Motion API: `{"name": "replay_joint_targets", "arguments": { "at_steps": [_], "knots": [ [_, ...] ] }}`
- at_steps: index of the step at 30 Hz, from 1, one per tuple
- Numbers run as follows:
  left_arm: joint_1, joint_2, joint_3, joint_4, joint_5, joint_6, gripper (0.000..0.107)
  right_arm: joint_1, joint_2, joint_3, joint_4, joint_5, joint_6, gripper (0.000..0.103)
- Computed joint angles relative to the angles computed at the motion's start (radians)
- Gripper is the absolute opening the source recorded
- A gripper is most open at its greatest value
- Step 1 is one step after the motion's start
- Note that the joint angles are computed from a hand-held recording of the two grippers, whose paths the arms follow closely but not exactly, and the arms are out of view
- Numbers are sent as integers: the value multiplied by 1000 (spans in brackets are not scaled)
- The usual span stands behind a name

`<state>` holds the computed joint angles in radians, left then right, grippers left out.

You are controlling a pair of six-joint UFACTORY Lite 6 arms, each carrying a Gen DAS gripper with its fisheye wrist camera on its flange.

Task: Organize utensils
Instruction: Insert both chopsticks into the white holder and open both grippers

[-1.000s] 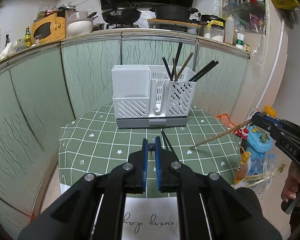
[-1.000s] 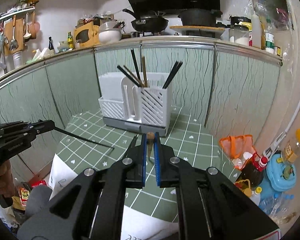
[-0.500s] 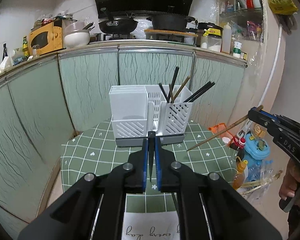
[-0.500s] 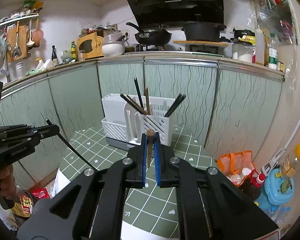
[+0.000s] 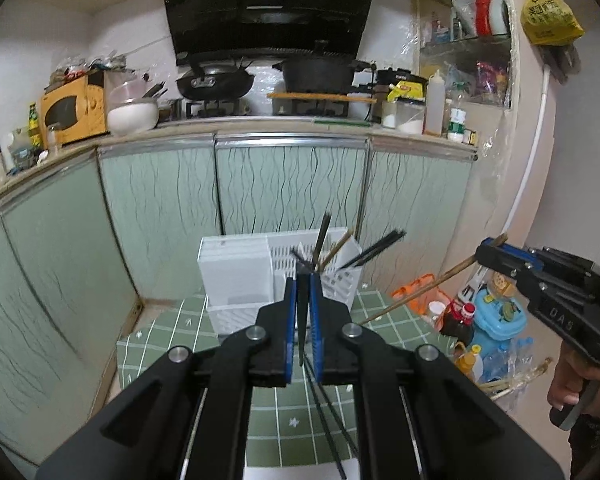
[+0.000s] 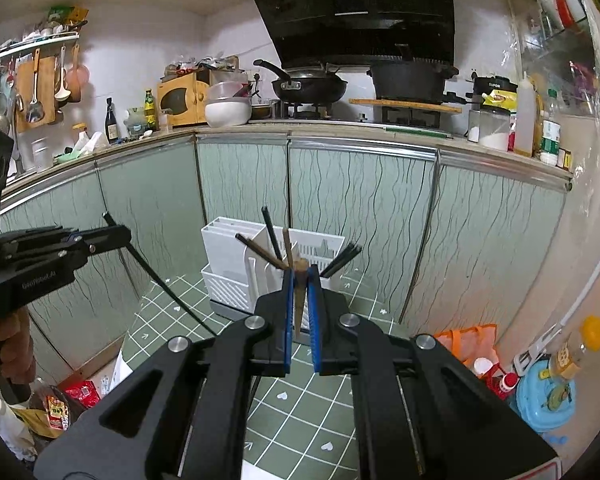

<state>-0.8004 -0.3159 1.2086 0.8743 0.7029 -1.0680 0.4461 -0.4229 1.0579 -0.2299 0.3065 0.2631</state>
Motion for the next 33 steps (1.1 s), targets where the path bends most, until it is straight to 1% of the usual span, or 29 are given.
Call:
{"name": "replay_joint_targets", "arguments": {
  "at_steps": [3,5,8,10,16,20,25,31,33],
  "knots": [
    [12,54,106,-44,3,75,8,-39,37,81,140,36,-148,6],
    [21,91,175,-68,8,118,8,-57,63,135,205,63,-212,6],
    [34,146,270,-106,10,176,8,-75,104,217,240,102,-254,6],
    [44,191,343,-134,13,218,8,-102,143,293,311,141,-322,6],
    [65,307,527,-208,24,325,8,-120,244,487,322,221,-354,6],
    [82,382,648,-265,28,391,8,-135,308,584,346,253,-385,6],
    [84,464,755,-301,36,436,8,-153,367,646,373,263,-413,6],
    [72,551,846,-316,38,461,8,-177,391,647,424,251,-459,6],
    [69,601,907,-326,49,479,8,-187,401,654,437,251,-472,6]
  ]
}}
